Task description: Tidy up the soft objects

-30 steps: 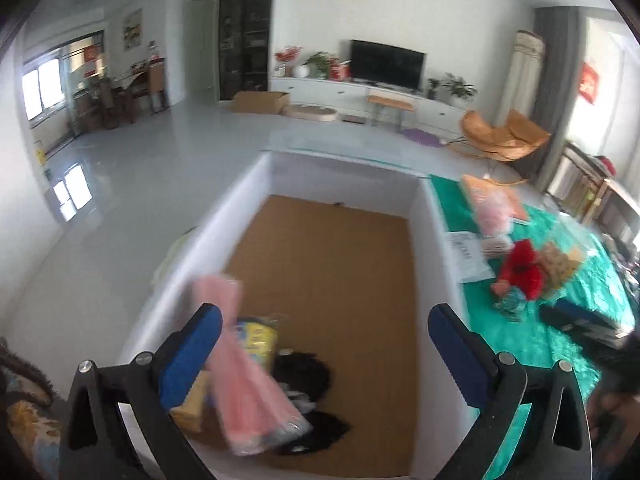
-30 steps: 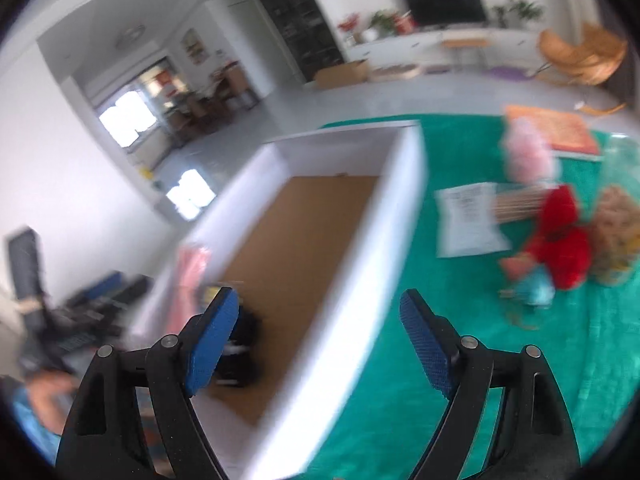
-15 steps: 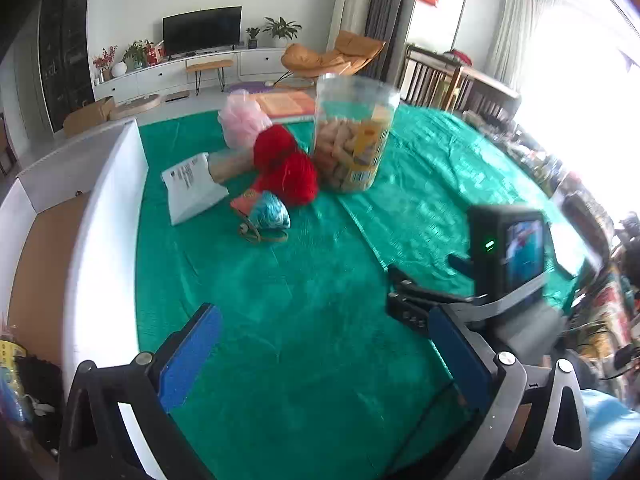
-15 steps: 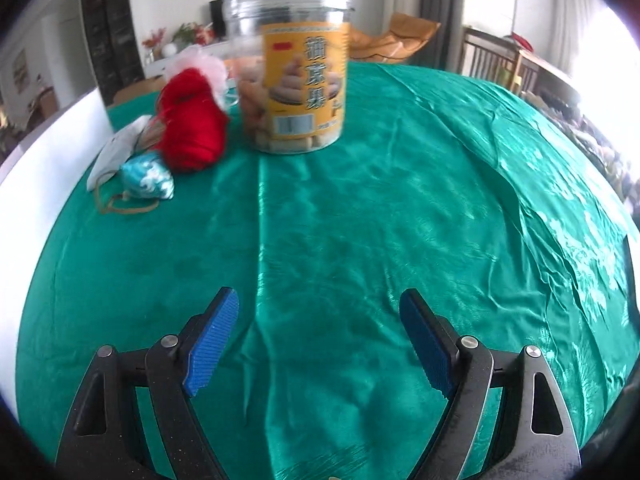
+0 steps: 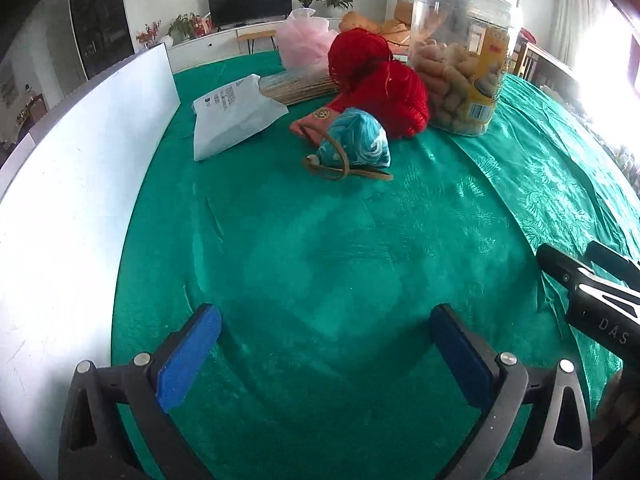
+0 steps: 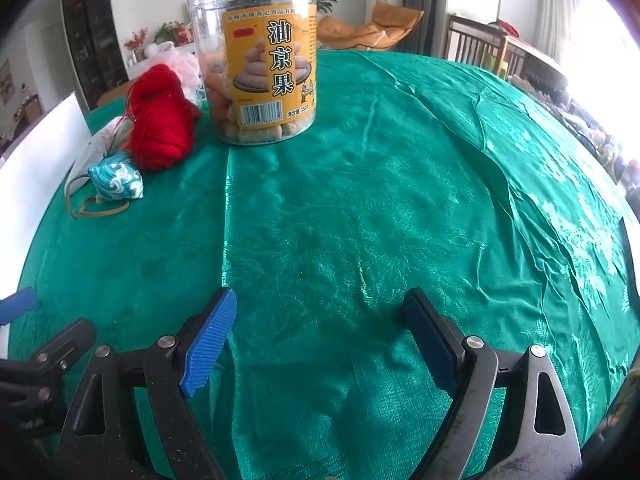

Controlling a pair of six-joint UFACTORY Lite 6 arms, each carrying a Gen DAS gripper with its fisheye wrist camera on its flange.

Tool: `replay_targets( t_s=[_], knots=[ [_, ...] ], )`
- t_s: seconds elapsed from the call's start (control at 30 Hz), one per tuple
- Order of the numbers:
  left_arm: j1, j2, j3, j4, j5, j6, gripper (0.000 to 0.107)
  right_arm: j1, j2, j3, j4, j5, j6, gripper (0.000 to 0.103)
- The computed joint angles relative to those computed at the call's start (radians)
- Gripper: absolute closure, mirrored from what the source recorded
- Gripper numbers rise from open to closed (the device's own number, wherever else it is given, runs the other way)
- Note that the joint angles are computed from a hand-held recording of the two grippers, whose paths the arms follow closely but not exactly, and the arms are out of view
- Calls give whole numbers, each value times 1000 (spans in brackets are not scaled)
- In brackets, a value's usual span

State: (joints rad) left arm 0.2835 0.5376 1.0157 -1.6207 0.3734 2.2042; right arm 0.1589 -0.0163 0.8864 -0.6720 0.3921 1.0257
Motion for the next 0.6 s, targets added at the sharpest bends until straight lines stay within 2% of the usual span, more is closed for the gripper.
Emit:
replay_targets(
  t_s=[0.13, 0.6],
  knots=[
    [11, 5, -6, -30, 11, 46, 4, 26, -13, -8, -13, 18, 29, 14],
    [10, 15, 16, 2, 10, 11, 4, 22, -15, -7, -1, 18, 12, 14]
  ],
)
